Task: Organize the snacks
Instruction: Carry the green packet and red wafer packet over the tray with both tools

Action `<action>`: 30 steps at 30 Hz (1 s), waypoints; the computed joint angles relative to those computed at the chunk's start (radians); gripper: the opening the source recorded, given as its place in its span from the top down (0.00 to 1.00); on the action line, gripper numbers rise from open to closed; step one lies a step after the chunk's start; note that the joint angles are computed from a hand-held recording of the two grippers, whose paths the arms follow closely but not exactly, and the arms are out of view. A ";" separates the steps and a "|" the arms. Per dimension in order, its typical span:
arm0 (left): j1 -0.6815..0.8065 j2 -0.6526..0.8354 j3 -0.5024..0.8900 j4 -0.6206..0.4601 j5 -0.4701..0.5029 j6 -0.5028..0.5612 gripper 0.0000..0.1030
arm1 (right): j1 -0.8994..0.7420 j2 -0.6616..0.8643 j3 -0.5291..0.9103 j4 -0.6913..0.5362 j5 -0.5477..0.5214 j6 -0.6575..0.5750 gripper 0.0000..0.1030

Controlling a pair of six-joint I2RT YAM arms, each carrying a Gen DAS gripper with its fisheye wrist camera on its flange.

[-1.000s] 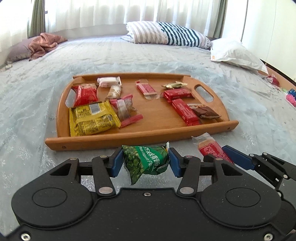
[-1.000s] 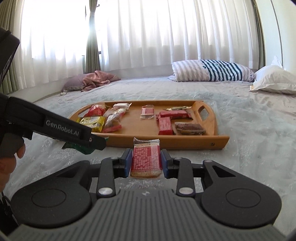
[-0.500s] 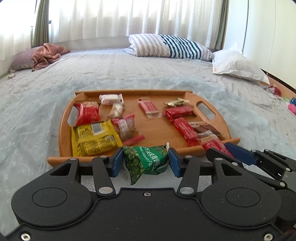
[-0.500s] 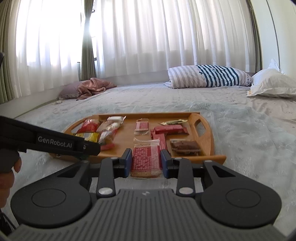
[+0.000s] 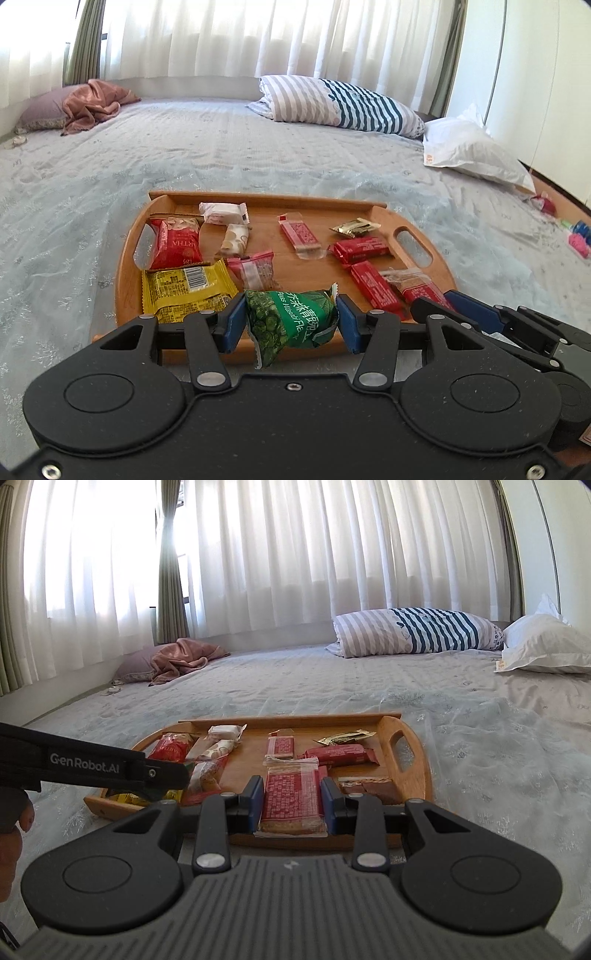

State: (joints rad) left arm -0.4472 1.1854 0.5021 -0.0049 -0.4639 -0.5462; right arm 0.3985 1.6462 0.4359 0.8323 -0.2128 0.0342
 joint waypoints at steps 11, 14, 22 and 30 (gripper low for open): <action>0.094 0.050 0.037 0.038 0.091 0.021 0.52 | 0.003 0.032 0.088 -0.050 0.008 0.008 0.63; 0.119 0.075 0.065 0.041 0.118 0.031 0.52 | -0.006 0.037 0.121 -0.074 0.001 0.025 0.63; 0.182 0.171 0.156 0.055 0.176 0.051 0.52 | -0.033 0.069 0.266 -0.194 -0.039 0.034 0.63; 0.243 0.295 0.282 0.050 0.216 0.077 0.52 | -0.055 0.187 0.512 -0.398 -0.104 0.080 0.63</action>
State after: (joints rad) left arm -0.2041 1.4808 0.7845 0.0448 -0.2481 -0.4688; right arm 0.3432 1.8330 0.9475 0.4343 -0.3163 0.1143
